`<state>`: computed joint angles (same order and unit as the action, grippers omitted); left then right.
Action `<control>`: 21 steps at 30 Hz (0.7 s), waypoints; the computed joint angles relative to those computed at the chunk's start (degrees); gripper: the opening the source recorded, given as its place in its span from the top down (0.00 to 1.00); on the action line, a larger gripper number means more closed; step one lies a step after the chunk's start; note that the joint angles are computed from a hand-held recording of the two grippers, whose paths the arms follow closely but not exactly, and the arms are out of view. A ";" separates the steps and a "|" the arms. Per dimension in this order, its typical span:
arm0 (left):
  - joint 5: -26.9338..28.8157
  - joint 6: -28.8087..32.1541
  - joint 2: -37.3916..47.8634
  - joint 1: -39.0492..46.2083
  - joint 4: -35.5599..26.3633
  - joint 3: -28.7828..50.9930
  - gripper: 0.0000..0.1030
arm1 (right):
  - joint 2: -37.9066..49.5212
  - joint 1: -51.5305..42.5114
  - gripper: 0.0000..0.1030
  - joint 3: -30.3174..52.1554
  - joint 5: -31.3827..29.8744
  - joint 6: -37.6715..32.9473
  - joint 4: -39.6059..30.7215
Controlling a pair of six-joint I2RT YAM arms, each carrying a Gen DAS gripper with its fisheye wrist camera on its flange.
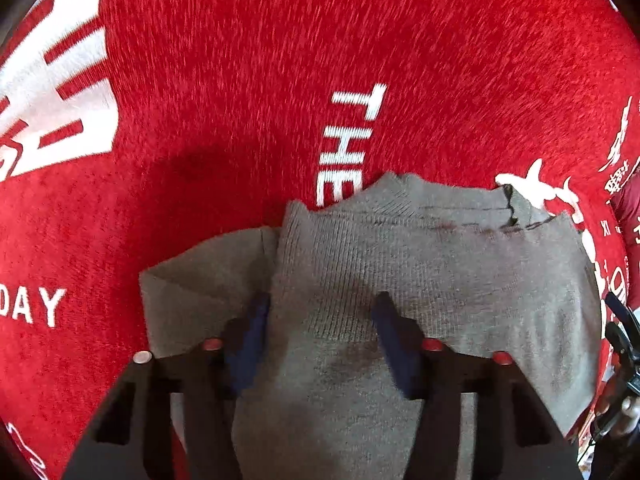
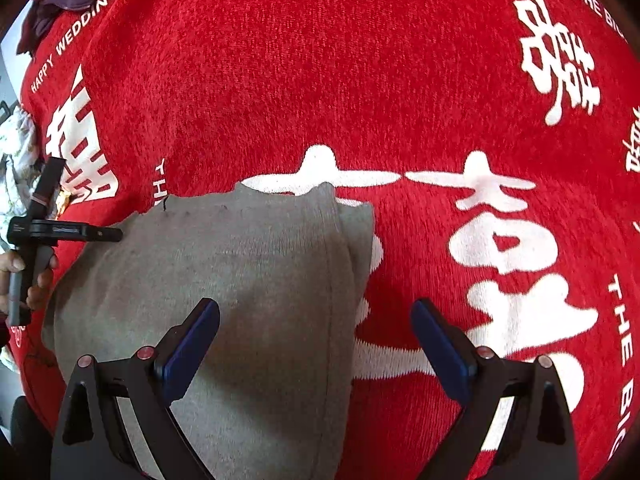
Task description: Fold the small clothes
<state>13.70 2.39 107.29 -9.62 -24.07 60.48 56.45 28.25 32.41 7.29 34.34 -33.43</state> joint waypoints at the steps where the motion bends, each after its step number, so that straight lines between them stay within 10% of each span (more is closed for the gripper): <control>1: -0.08 0.05 0.35 0.03 0.11 0.04 0.57 | -0.36 0.30 0.05 -0.23 0.08 0.42 -0.14; 4: 1.39 0.02 1.02 1.09 -0.70 0.96 0.92 | -1.11 1.08 0.05 -0.81 0.53 1.26 -0.47; 21: -1.22 -0.71 -2.21 5.90 0.88 -1.17 0.92 | 3.14 -2.23 0.05 0.94 -1.29 -0.55 3.30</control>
<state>12.49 1.68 105.09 -3.72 -23.19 59.31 59.59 26.01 33.35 6.00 33.79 -30.13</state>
